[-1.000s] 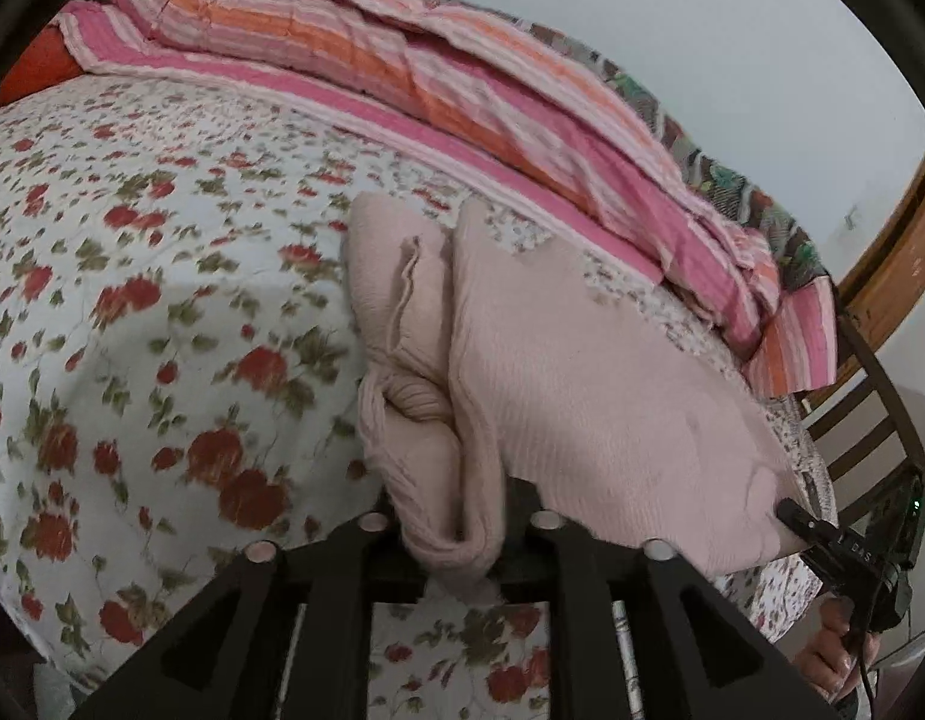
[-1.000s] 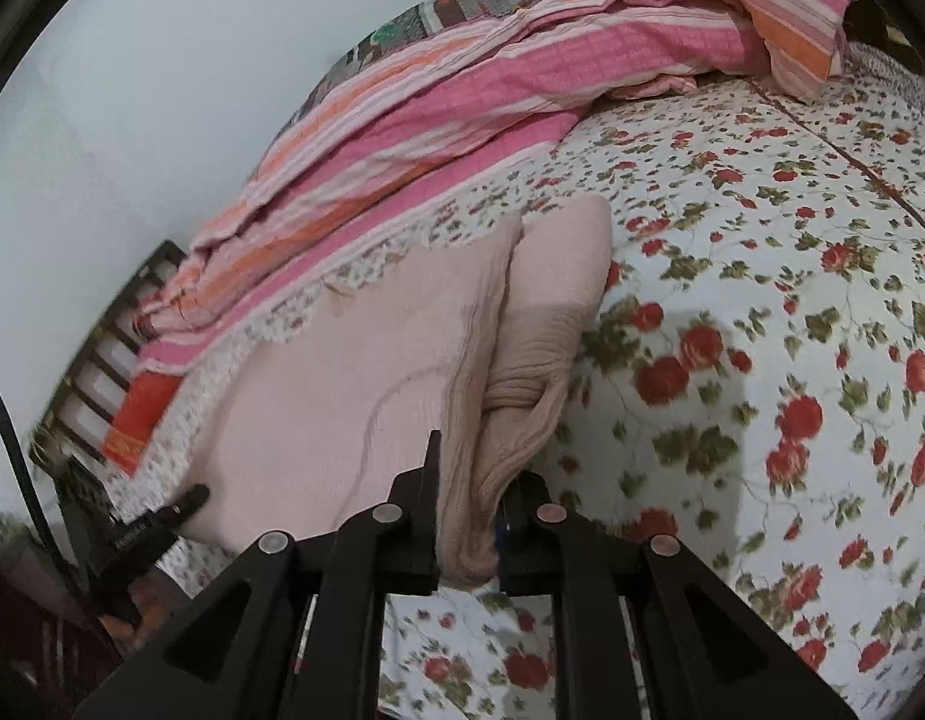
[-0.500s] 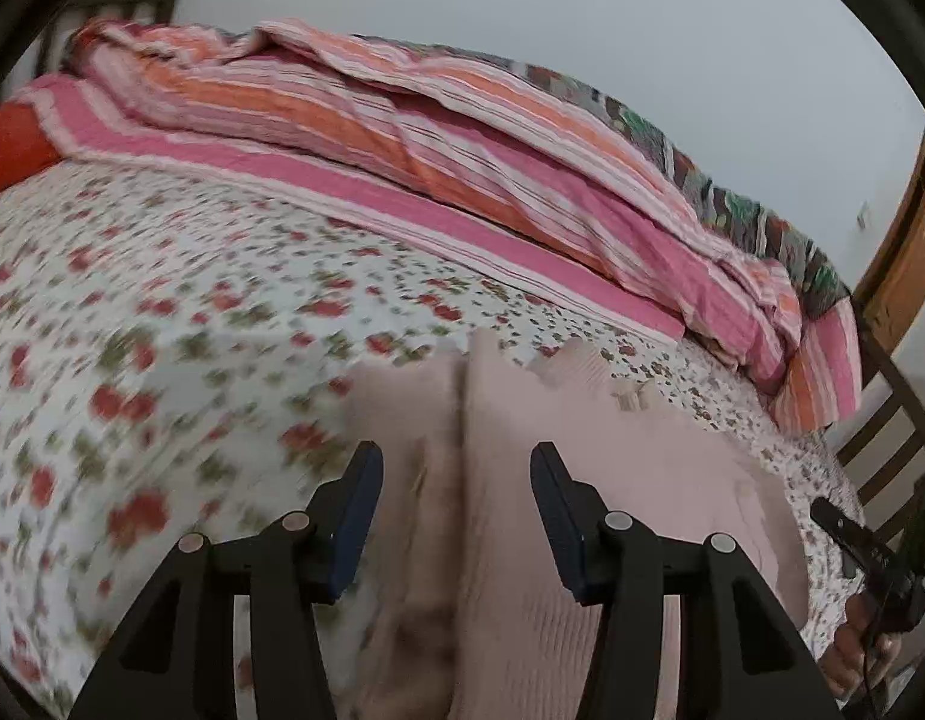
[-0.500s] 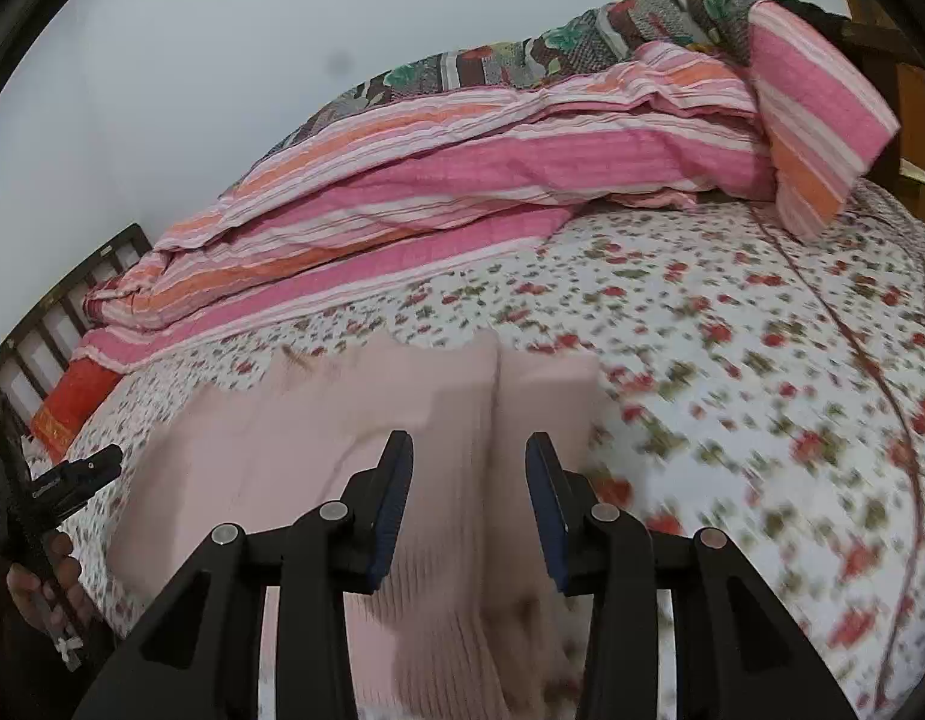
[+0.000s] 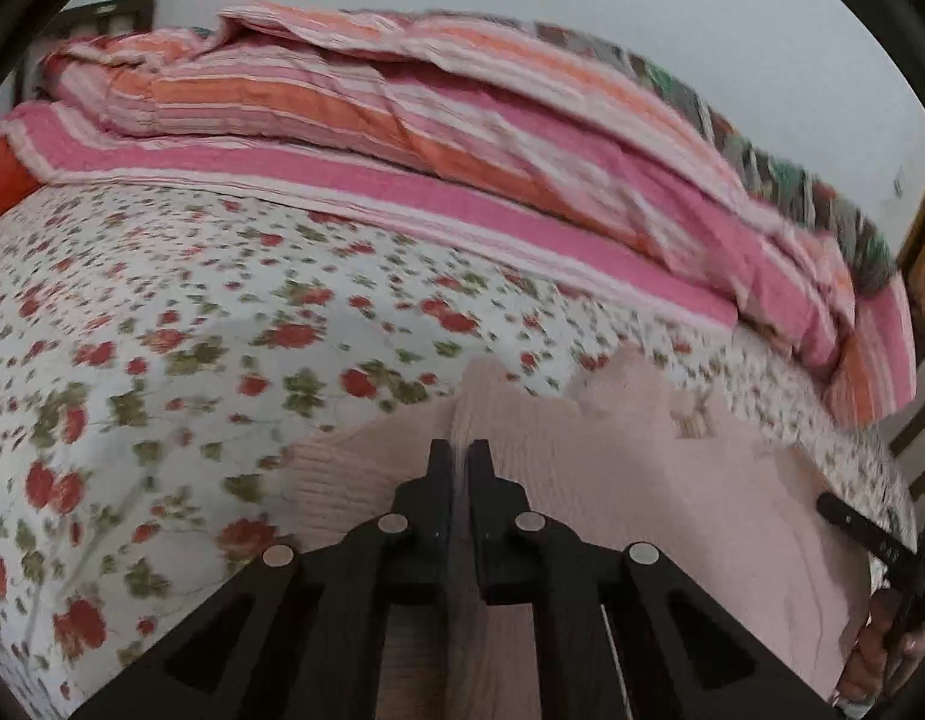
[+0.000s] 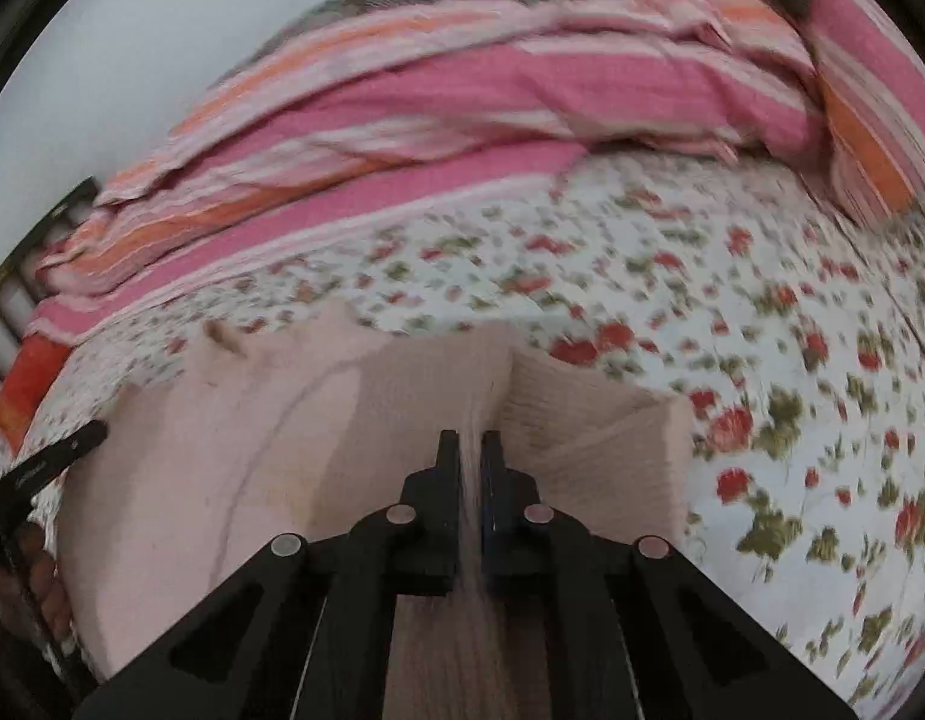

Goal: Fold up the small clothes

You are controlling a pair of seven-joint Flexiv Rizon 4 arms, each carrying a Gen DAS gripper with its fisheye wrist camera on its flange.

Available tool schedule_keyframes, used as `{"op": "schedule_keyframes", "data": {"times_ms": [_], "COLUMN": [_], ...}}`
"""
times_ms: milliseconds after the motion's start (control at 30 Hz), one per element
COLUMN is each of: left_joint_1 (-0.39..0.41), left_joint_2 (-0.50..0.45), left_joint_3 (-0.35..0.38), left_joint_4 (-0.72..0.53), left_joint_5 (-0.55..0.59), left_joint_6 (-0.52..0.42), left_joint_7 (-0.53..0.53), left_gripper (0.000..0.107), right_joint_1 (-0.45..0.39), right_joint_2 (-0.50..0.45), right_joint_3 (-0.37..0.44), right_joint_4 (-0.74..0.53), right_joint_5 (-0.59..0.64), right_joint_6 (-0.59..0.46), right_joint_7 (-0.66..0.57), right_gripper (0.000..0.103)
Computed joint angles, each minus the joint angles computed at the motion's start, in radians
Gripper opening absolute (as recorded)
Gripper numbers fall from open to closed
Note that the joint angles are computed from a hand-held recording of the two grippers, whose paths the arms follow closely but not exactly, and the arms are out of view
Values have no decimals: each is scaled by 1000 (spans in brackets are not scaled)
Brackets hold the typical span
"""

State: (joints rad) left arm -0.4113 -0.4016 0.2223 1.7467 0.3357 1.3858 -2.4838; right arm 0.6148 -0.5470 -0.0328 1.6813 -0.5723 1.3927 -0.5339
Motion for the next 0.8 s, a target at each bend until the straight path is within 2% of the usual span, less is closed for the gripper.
{"op": "schedule_keyframes", "data": {"times_ms": [67,100,167,233,267,333,400,433,467,533,600,667,733,800], "left_joint_1": [20,35,19,19,41,78,77,68,58,59,120,177,236,277], "left_joint_2": [9,6,-7,-6,4,24,41,47,58,72,101,126,152,166], "left_joint_3": [-13,-31,-17,-19,-45,-87,-84,-73,-60,-58,-125,-191,-259,-307], "left_joint_4": [39,51,33,33,51,89,123,131,144,171,242,308,382,439], "left_joint_5": [-23,-45,-49,-52,-74,-124,-147,-152,-155,-170,-229,-291,-344,-372], "left_joint_6": [51,60,28,30,49,78,118,123,120,133,191,237,286,343], "left_joint_7": [-17,-1,18,32,57,105,121,127,129,134,186,247,301,337], "left_gripper": [7,7,8,11,15,32,39,45,48,57,60,62,62,63], "right_joint_1": [5,-11,-36,-16,-5,17,39,47,50,28,10,25,54,119], "right_joint_2": [3,-5,-25,-15,-3,21,43,49,48,24,-20,-53,-86,-111], "right_joint_3": [-18,9,59,35,28,2,-19,-25,-23,40,125,152,153,83], "right_joint_4": [18,1,-40,-37,-35,-18,1,4,2,-37,-106,-156,-208,-249], "right_joint_5": [-6,14,59,36,23,-21,-81,-107,-122,-89,-23,10,33,-1], "right_joint_6": [37,-12,-98,-114,-132,-140,-107,-89,-73,-53,-79,-125,-195,-275], "right_joint_7": [12,-4,-43,-23,-16,23,67,87,100,55,-37,-103,-140,-97], "right_gripper": [6,6,6,7,12,16,30,34,38,39,39,39,39,39]}}
